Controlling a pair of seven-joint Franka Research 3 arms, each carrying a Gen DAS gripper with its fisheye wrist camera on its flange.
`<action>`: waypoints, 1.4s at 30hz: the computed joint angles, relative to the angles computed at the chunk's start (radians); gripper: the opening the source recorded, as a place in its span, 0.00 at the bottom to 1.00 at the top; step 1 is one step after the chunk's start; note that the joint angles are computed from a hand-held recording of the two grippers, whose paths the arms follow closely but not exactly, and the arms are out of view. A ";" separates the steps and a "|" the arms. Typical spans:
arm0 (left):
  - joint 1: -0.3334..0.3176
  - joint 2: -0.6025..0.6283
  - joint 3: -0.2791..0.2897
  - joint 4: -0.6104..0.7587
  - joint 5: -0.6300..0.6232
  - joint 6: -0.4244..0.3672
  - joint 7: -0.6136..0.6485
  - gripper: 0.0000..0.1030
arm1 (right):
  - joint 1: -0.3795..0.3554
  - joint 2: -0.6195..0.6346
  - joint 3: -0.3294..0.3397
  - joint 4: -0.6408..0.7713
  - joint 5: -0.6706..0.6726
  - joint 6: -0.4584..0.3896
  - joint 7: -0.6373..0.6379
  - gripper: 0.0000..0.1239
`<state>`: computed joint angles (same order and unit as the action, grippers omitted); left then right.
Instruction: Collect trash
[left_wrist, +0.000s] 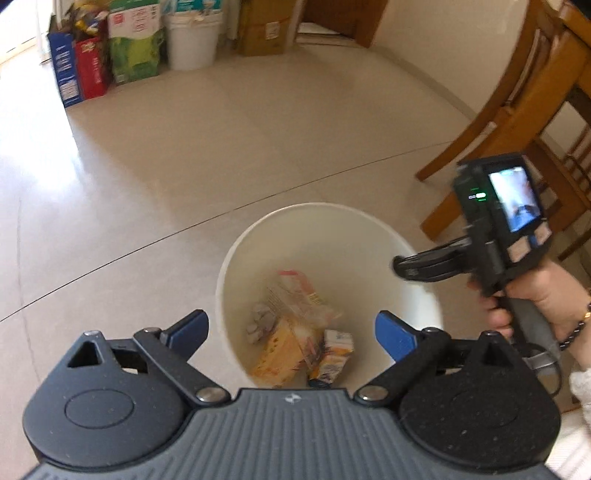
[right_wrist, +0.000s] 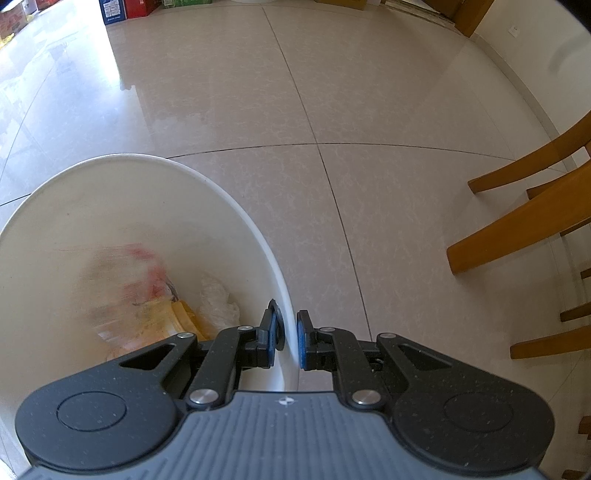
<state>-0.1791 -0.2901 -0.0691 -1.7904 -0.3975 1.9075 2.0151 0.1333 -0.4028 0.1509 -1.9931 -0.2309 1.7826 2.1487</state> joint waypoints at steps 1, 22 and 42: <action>0.005 -0.005 0.002 -0.008 0.011 0.010 0.005 0.94 | 0.000 0.000 0.000 0.000 -0.001 -0.001 0.001 0.11; 0.082 -0.175 0.047 -0.482 0.213 0.344 -0.152 0.98 | 0.009 0.004 0.006 0.009 -0.012 -0.007 0.001 0.11; 0.181 -0.159 0.070 -0.848 0.400 0.692 -0.403 0.94 | 0.024 0.021 0.019 0.021 -0.053 -0.023 0.005 0.12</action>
<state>0.0023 -0.4491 0.0007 -2.6387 0.0024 2.5992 1.6123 0.1575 -0.3822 0.1697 -1.9723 -0.2840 1.7601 2.1536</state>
